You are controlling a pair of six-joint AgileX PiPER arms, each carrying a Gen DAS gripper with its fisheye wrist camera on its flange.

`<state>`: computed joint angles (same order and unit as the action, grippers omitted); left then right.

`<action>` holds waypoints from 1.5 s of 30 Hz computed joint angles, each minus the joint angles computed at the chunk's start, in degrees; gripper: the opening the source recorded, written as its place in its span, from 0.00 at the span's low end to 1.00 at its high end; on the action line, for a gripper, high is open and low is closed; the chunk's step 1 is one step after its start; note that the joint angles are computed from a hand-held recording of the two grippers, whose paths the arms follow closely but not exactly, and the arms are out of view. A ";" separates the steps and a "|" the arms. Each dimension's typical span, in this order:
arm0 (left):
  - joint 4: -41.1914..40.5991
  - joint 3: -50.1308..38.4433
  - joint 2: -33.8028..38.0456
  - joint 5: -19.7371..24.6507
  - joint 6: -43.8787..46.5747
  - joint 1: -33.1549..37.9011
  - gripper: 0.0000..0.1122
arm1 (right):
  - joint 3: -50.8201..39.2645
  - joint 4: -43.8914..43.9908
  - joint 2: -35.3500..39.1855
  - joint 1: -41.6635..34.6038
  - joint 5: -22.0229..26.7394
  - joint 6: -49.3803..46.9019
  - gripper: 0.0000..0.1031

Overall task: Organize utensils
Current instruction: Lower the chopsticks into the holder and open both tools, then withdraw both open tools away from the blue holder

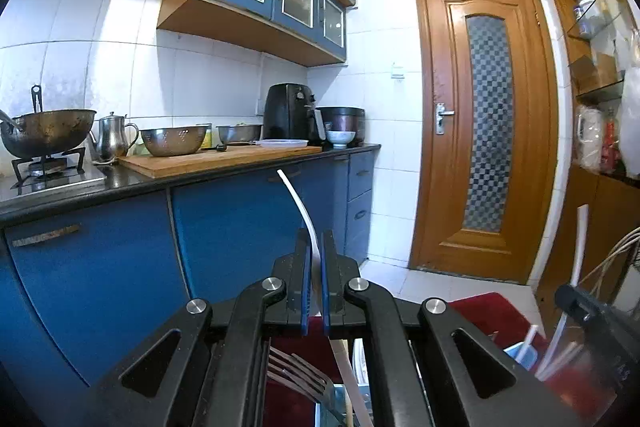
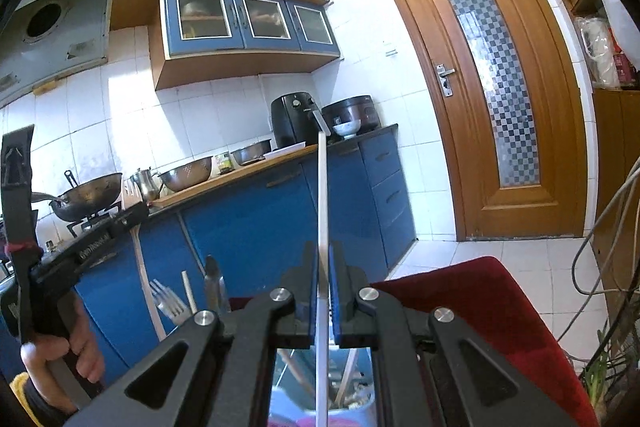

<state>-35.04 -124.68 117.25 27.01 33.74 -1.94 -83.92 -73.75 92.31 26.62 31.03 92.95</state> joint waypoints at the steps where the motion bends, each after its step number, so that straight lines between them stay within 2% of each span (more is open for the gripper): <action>1: 0.86 0.18 0.44 -0.59 -0.41 -0.37 0.02 | -0.20 -1.13 0.61 -0.07 0.09 0.91 0.06; 6: -0.05 1.86 1.99 -0.81 0.72 -0.95 0.02 | -0.09 -3.49 2.02 -0.52 -0.26 1.73 0.06; 9: -2.27 4.50 1.83 -2.01 3.52 -1.24 0.02 | -0.47 -4.37 2.25 0.68 2.10 0.23 0.06; 13: -6.83 7.61 1.19 -1.94 7.92 -1.09 0.02 | -0.68 -2.72 1.93 1.08 2.05 -2.64 0.06; 15: -10.49 10.77 -0.30 -3.31 12.03 -1.05 0.02 | -0.81 -1.44 1.75 1.12 2.02 -3.92 0.06; 16: -10.69 10.94 -0.48 -2.62 12.48 -0.98 0.05 | -1.07 -0.36 1.71 0.99 1.79 -4.85 0.06; 19: -12.66 12.45 -1.75 -1.28 15.29 -0.77 0.27 | -1.11 1.95 1.15 0.71 0.98 -6.11 0.07; 22: -14.96 15.12 -3.92 -2.20 18.45 -0.74 0.28 | -1.31 3.35 0.55 0.98 1.30 -7.30 0.08; 26: -16.68 17.40 -6.63 -0.72 19.95 -0.01 0.28 | -0.98 4.46 -0.95 1.60 1.66 -8.27 0.15; 36: -14.34 23.53 -15.07 4.47 17.14 3.23 0.28 | -1.49 11.68 -4.83 5.44 5.73 -14.62 0.15; 41: -12.71 26.69 -19.53 10.27 15.84 6.28 0.28 | 0.76 13.59 -7.73 8.60 7.87 -14.28 0.17; 45: -12.99 31.55 -23.30 13.18 16.71 8.53 0.28 | 3.00 15.20 -9.99 11.24 9.54 -13.83 0.20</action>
